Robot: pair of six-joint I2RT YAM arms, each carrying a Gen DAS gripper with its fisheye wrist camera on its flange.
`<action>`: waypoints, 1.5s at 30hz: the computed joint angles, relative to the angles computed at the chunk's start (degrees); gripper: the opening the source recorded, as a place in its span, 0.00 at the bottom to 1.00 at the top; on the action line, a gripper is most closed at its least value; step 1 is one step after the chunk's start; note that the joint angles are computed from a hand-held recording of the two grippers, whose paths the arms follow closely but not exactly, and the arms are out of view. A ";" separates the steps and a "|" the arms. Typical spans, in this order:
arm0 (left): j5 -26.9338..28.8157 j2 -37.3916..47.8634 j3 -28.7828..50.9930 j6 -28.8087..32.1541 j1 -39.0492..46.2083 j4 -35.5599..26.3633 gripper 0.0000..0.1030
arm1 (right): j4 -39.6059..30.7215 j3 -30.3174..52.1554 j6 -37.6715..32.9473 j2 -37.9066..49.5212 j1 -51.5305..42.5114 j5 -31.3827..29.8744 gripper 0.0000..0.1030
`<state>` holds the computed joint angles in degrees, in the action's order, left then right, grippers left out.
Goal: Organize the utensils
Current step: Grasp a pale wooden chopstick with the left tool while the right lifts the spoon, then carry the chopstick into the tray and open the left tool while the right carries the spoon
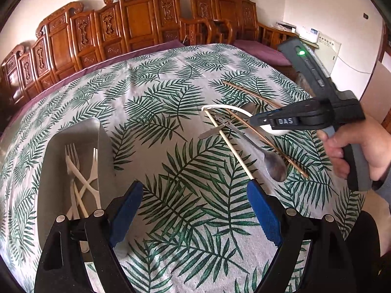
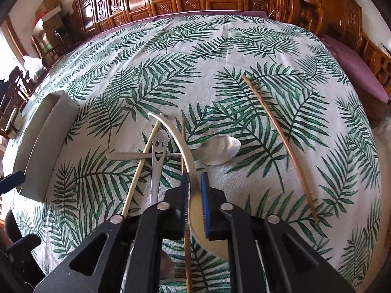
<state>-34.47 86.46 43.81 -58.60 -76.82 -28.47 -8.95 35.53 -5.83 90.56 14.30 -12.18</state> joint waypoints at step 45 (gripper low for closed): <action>11.17 25.36 21.14 9.86 13.52 0.88 0.04 | -9.07 -7.95 -8.52 -19.81 -15.12 -8.39 0.04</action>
